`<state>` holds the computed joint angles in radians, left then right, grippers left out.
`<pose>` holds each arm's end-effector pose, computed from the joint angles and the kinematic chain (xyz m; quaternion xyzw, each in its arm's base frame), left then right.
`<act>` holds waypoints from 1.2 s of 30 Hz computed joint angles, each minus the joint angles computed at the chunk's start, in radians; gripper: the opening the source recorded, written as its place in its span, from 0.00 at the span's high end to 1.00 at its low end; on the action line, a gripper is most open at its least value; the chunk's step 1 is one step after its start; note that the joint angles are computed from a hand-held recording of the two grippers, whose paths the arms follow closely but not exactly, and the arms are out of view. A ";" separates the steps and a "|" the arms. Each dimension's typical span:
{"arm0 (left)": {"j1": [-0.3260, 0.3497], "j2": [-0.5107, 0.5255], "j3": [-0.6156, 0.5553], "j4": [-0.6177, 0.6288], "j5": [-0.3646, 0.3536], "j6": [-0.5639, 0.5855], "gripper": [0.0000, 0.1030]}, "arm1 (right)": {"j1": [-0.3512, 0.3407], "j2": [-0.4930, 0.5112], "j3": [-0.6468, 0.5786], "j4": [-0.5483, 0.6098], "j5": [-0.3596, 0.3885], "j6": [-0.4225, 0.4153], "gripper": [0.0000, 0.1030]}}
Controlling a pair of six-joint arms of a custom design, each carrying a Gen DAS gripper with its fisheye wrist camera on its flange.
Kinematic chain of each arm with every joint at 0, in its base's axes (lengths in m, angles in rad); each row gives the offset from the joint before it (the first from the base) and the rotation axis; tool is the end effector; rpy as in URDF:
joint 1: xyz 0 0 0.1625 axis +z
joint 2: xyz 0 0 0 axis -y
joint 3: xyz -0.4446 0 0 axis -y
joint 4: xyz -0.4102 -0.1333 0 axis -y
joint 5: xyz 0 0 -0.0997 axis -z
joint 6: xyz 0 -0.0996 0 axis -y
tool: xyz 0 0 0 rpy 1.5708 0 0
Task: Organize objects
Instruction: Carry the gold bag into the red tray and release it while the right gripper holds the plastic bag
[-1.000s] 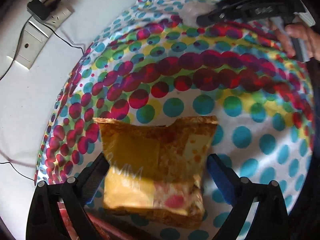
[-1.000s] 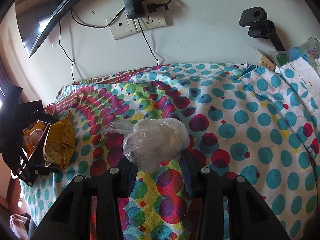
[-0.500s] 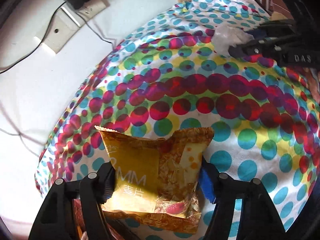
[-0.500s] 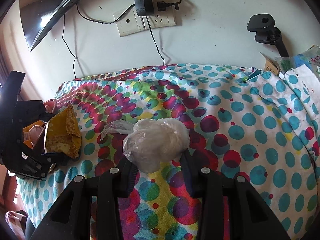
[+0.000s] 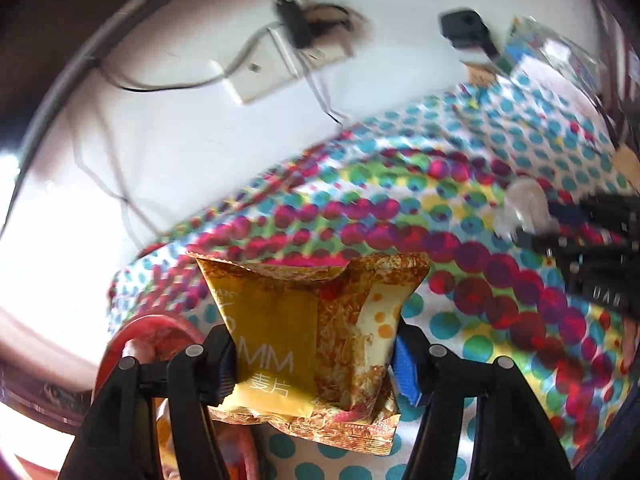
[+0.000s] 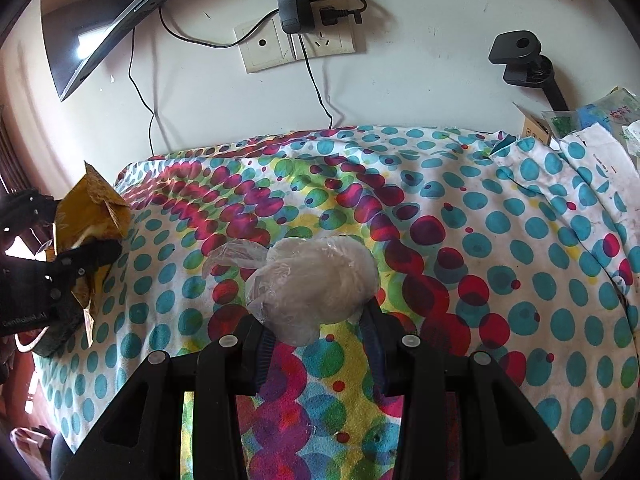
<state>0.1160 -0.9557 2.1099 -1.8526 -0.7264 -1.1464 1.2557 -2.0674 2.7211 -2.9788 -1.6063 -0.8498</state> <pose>-0.4090 -0.2568 0.0316 0.2981 0.7904 -0.2551 0.4705 0.0445 -0.2823 0.2997 0.2393 -0.8983 0.2984 0.2163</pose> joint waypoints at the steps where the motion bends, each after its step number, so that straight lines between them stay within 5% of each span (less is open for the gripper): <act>1: -0.013 -0.008 -0.004 0.029 0.003 -0.049 0.39 | -0.001 -0.005 0.004 -0.002 0.005 -0.001 0.64; 8: -0.105 -0.050 -0.017 0.233 -0.026 -0.369 0.39 | 0.008 -0.001 0.009 -0.014 -0.005 0.012 0.64; 21: -0.231 -0.168 0.071 0.375 -0.143 -0.683 0.39 | 0.029 0.030 0.005 -0.032 -0.038 0.007 0.64; 36: -0.296 -0.498 0.257 0.695 -0.335 -1.059 0.39 | 0.086 0.083 0.014 -0.088 -0.111 -0.022 0.63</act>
<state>-0.1804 -1.4539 2.3665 -1.1581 -1.0613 -2.2054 1.3417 -1.9847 2.7354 -3.0673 -1.7169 -0.8717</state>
